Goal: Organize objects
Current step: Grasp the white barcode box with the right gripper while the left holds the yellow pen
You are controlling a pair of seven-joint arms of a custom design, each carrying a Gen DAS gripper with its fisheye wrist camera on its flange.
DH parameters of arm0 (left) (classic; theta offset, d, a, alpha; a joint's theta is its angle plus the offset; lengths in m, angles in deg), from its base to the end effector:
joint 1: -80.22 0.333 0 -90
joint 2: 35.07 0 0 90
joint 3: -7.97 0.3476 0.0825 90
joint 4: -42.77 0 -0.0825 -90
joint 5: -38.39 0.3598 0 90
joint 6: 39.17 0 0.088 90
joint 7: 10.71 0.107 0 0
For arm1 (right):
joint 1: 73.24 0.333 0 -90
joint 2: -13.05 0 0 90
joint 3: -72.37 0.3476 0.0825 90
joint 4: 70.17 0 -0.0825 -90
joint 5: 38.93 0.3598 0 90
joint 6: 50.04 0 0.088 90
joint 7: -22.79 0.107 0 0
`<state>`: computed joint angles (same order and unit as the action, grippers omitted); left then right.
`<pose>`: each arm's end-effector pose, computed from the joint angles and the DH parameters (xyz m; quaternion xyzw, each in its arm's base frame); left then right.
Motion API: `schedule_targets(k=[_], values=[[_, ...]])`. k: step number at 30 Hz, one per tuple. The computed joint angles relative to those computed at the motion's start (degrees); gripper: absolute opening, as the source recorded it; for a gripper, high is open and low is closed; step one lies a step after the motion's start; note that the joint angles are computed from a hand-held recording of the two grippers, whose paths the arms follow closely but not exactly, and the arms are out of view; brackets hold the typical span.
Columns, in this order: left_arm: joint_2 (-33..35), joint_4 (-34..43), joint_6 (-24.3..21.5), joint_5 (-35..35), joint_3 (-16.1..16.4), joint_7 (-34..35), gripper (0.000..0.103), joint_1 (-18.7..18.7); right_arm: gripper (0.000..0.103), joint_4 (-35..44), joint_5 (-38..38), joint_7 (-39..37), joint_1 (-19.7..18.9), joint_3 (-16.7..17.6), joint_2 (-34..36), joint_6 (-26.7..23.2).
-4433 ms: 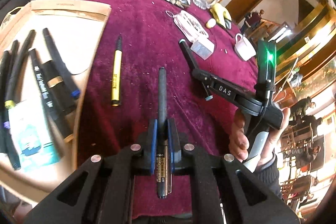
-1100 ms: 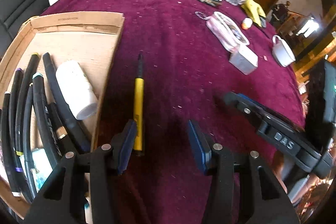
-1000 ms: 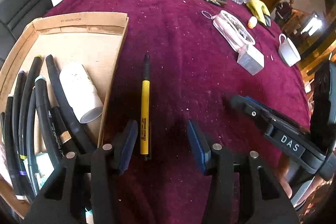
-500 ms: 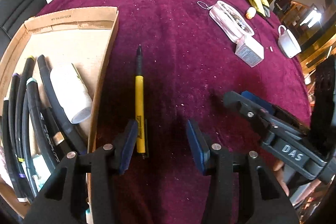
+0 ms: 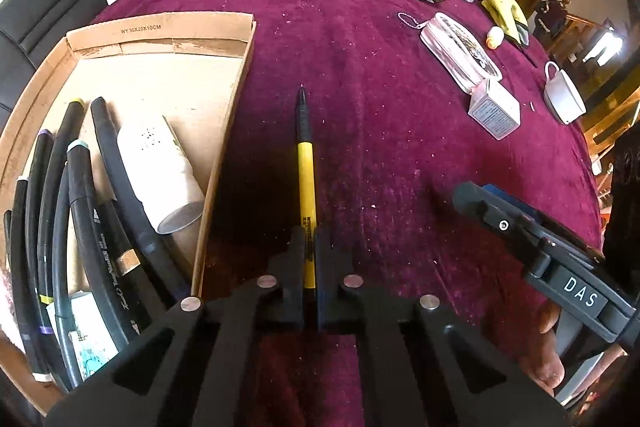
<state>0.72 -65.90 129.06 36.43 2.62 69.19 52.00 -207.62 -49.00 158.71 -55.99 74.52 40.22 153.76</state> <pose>0.5640 -0.3622 0.2608 -0.5611 0.8009 -0.2025 0.0521 0.5036 0.1994 0.2522 -0.5641 0.7546 -0.0581 0.3301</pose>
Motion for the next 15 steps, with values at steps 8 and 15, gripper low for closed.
schedule_targets(k=[8, 15], values=[[-2.21, -5.07, 1.16, -4.77, -8.65, 8.08, 0.000, 5.75, 0.051, -2.25, 3.60, -0.32, 1.40, -1.82, -0.56, 4.47], [-2.66, -5.19, 3.17, -7.20, -5.48, 8.35, 0.020, 3.37, 0.051, -4.06, 6.90, 0.66, 0.85, -2.06, -0.65, 8.71]])
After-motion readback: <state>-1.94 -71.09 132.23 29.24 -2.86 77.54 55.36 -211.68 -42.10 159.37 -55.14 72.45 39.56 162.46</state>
